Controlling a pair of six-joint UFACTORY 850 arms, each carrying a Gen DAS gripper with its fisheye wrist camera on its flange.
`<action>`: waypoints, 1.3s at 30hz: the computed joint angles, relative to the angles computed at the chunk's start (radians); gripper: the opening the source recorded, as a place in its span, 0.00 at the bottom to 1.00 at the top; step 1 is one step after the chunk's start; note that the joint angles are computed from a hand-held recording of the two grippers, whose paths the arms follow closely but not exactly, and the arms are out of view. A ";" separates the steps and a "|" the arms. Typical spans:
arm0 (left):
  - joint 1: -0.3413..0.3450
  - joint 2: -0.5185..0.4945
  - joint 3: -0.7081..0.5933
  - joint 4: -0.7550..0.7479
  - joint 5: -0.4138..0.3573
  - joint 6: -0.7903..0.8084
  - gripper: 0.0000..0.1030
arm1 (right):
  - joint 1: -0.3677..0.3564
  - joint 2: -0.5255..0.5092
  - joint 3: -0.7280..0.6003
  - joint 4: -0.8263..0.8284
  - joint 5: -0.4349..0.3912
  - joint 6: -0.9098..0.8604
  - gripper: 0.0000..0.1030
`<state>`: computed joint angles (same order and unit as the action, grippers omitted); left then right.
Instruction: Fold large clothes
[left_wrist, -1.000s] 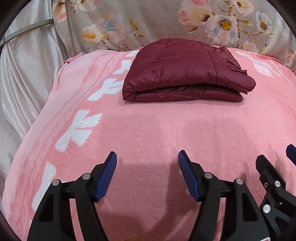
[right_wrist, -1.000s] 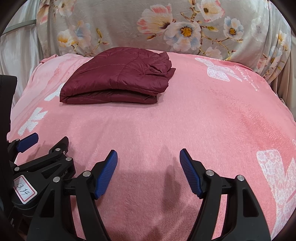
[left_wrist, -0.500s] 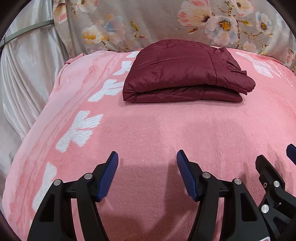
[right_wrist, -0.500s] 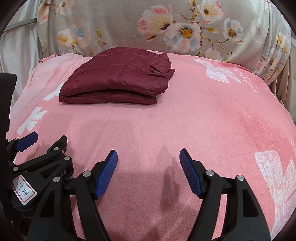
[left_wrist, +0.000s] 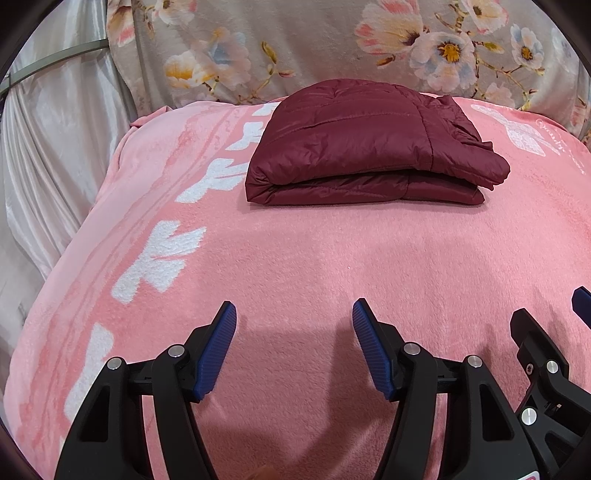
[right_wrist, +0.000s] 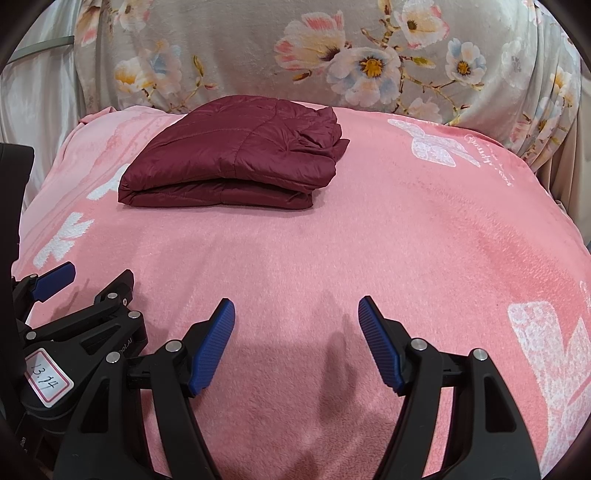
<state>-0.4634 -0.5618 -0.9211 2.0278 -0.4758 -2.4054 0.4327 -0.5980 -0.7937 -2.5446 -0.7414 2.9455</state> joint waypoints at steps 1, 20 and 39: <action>0.000 0.000 0.001 -0.001 0.000 0.000 0.60 | -0.001 0.000 0.000 -0.001 0.000 0.000 0.65; -0.002 0.005 0.001 -0.006 -0.002 0.000 0.57 | 0.004 -0.002 -0.001 0.008 -0.003 -0.005 0.65; -0.016 0.010 -0.002 -0.011 -0.021 -0.005 0.58 | -0.006 -0.001 0.003 0.017 -0.006 -0.036 0.64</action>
<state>-0.4798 -0.5518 -0.9227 2.0171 -0.4968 -2.4106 0.4268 -0.5987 -0.7905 -2.5278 -0.7469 2.9098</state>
